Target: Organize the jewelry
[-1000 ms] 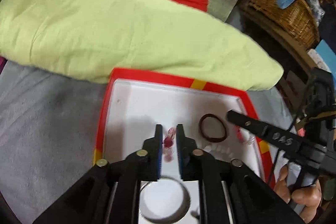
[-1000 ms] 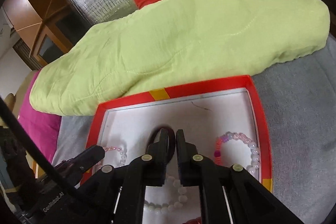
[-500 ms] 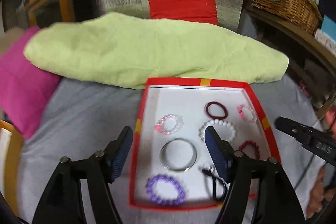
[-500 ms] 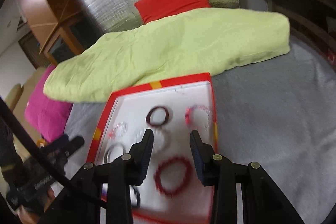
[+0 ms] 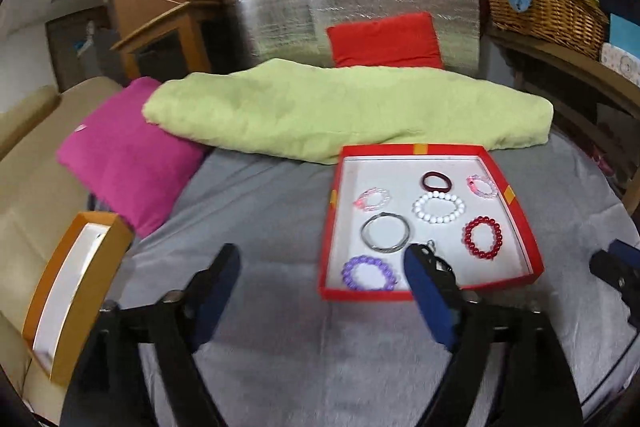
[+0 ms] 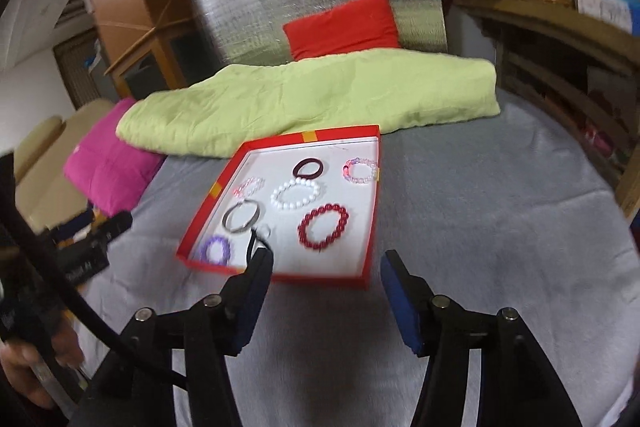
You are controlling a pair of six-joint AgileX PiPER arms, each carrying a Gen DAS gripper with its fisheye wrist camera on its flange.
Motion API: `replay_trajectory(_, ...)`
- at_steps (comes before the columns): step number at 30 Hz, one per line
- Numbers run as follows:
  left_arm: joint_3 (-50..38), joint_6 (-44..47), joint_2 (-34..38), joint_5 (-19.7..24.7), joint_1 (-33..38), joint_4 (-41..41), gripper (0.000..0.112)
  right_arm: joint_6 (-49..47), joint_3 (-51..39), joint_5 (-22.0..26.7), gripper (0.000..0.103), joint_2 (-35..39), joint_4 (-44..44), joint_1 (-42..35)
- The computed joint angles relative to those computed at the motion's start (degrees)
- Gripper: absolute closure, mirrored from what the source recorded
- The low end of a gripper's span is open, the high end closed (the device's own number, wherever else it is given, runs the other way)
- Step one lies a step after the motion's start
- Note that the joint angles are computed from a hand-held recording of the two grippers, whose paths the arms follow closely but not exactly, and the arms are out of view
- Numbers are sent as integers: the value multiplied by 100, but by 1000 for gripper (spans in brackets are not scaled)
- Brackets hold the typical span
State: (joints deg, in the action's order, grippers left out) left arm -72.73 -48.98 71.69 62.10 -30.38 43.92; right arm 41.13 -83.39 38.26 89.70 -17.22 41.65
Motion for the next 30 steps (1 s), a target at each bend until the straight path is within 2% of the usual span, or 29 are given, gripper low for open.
replay_trajectory(4,351,-458,-366,206,-409,555,20,509,480,-158,36,-379,-554,407)
replay_trajectory(9,437,-455,-341,178,-351,622,20,939,363,-40,36,-197,-1081,684)
replay_trajectory(19,578,-404,-274,-41,-203,505,20,1298,118,50,36,92,-1270,657)
replay_trajectory(30,557,-453,-229,48,-346,589,20,1456,220,63,36,54,-1475,652)
